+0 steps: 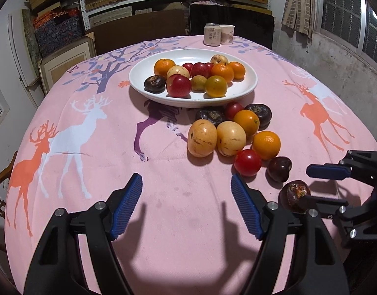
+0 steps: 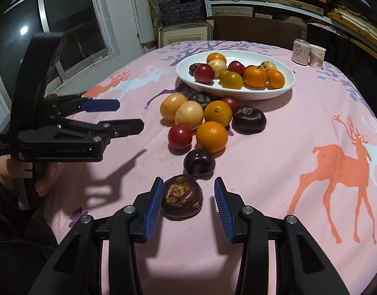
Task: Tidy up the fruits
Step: 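Grasp a dark plum with the left tool while the right tool grasps a brown mangosteen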
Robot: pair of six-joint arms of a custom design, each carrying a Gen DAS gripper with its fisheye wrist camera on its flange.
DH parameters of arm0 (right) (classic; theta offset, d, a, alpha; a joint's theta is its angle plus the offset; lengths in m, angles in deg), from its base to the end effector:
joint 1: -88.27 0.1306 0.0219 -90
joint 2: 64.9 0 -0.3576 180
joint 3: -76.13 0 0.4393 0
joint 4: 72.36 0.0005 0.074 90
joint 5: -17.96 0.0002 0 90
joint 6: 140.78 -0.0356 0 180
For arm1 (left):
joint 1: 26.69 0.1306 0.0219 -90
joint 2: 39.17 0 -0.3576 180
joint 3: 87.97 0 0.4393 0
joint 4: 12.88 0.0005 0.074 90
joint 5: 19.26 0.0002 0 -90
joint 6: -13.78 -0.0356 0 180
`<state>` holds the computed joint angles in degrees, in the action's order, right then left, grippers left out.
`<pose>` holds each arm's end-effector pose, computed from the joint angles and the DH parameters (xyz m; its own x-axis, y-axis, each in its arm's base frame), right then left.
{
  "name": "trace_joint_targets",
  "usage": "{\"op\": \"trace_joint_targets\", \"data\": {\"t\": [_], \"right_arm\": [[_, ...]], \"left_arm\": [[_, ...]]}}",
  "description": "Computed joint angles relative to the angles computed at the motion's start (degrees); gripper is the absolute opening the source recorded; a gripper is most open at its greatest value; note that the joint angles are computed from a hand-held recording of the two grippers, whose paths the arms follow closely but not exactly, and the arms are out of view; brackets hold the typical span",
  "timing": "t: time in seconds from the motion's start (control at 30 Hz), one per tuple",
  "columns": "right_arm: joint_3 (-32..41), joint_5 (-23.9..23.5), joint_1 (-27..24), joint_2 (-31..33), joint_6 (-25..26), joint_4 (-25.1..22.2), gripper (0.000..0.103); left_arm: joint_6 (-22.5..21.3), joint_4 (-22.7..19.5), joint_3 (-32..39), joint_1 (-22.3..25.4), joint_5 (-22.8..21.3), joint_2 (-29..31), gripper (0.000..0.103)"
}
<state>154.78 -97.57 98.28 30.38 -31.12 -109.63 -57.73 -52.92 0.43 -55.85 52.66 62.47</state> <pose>0.5273 0.1081 0.2751 -0.6124 -0.4164 -0.6720 -0.6509 0.7480 0.1297 0.5169 -0.2763 0.2937 -0.7594 0.0785 -0.6459 0.0636 0.9969 0.0463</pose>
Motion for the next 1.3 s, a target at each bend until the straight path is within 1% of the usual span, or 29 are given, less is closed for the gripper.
{"op": "trace_joint_targets", "data": {"t": [0.1,0.27,0.33,0.43,0.5,0.57,0.63,0.7,0.8,0.87,0.9,0.93,1.03,1.07,1.13,1.23,1.3], "right_arm": [[-0.2,0.7,0.7,0.1,0.6,-0.5,0.043],[-1.2,3.7,1.7,0.5,1.4,1.5,0.042],[-1.9,3.2,1.4,0.0,1.5,2.5,0.042],[-2.6,3.4,0.3,-1.0,-0.3,4.2,0.041],[-3.3,3.9,-1.0,-1.9,-2.1,6.0,0.041],[-3.9,4.4,-2.2,-2.6,-3.0,7.2,0.041],[-4.5,4.7,-3.4,-2.9,-3.5,7.3,0.041],[-5.0,4.6,-4.5,-3.0,-3.8,7.4,0.041],[-5.5,4.6,-5.7,-3.0,-4.6,7.8,0.042],[-5.8,4.5,-6.3,-3.2,-5.1,8.2,0.042],[-6.1,4.5,-6.5,-3.4,-5.4,8.4,0.042],[-6.3,4.3,-6.8,-3.6,-5.6,8.7,0.042],[-6.2,3.6,-7.4,-3.6,-5.9,8.8,0.042],[-6.2,3.4,-7.5,-3.4,-6.0,8.8,0.042],[-6.1,3.0,-7.5,-3.2,-6.0,8.6,0.042],[-6.2,2.6,-7.5,-3.3,-6.0,8.6,0.042],[-6.3,2.6,-7.5,-3.4,-6.0,8.8,0.042]], "left_arm": [[0.9,0.2,-0.3,0.1,0.4,-0.3,0.073],[1.2,-0.1,-0.6,-0.3,0.6,0.0,0.073],[0.8,0.1,-0.5,-0.7,0.4,0.2,0.073],[0.1,0.4,-0.2,-1.5,0.9,0.4,0.073],[-0.5,0.8,0.2,-2.2,1.7,0.6,0.073],[-1.2,1.2,1.0,-3.2,2.8,1.3,0.073],[-2.1,1.3,2.3,-4.1,3.8,2.5,0.073],[-2.6,1.7,3.8,-5.0,3.7,3.9,0.073],[-2.5,1.8,6.5,-5.8,4.0,6.5,0.072],[-2.2,0.9,8.6,-5.9,4.9,8.6,0.056],[-1.9,0.1,9.9,-5.9,5.7,9.8,0.053],[-1.7,-0.7,10.8,-5.9,6.1,10.8,0.047],[-0.9,-1.6,12.2,-6.0,5.6,12.1,0.046],[-0.3,-1.5,12.4,-5.8,6.0,12.2,0.043],[0.3,-2.3,13.3,-5.4,6.3,13.0,0.04],[0.2,-2.8,13.7,-5.5,6.0,13.4,0.04],[-0.1,-2.9,13.6,-5.7,5.2,13.4,0.032]]}}
